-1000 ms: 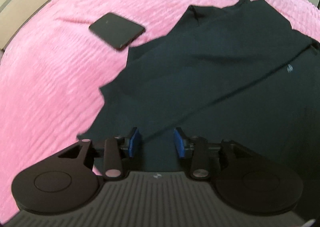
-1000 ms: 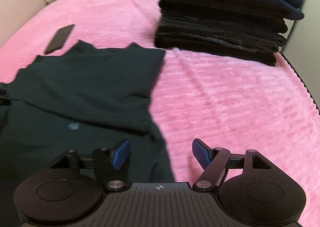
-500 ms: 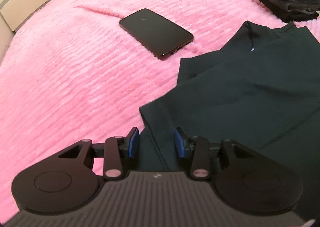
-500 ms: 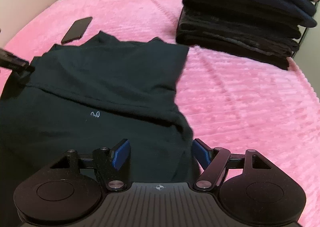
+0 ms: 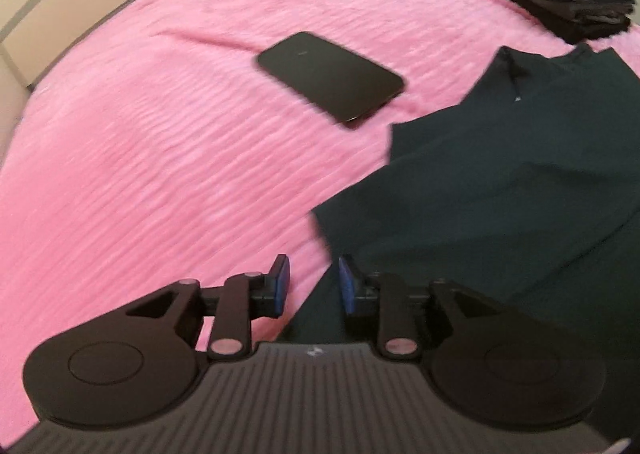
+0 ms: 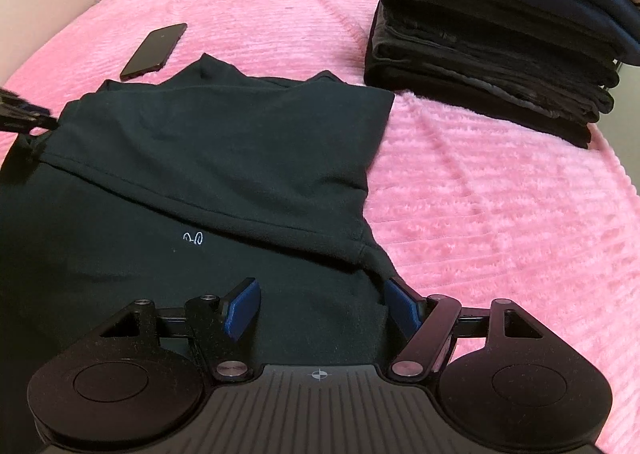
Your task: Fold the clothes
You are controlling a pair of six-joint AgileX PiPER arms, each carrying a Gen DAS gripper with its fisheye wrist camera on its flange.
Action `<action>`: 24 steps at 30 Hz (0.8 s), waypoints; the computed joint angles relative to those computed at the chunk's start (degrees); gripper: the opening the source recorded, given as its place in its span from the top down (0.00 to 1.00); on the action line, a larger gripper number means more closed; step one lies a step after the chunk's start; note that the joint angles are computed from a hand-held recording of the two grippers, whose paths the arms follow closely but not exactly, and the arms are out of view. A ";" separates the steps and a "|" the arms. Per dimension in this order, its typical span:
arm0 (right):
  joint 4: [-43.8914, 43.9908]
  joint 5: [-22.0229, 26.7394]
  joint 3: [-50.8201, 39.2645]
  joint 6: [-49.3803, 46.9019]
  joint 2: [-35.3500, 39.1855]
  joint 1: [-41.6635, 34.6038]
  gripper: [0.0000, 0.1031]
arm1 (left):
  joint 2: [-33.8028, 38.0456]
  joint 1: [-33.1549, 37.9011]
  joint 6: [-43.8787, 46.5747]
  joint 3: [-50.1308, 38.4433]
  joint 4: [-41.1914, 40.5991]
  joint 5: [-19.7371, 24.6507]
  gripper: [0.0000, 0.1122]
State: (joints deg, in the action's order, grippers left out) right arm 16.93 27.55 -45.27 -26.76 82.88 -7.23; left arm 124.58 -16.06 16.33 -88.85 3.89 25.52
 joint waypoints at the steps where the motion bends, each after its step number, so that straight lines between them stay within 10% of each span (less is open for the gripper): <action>1: 1.15 -0.19 0.45 -1.13 -0.47 -0.26 0.30 | -1.93 0.14 -1.37 2.65 0.86 -1.00 0.81; 11: 9.48 6.00 5.44 -12.57 -3.80 -6.78 0.30 | -11.39 -4.62 -8.13 21.70 9.95 -5.71 0.79; 18: 4.62 10.87 7.60 -13.11 -10.98 -16.70 0.30 | -22.12 -8.90 -19.96 29.27 17.04 -0.24 0.76; 24: 20.48 18.63 9.36 -31.12 -14.61 -22.75 0.30 | -31.95 -17.58 -30.45 40.78 19.19 1.34 0.74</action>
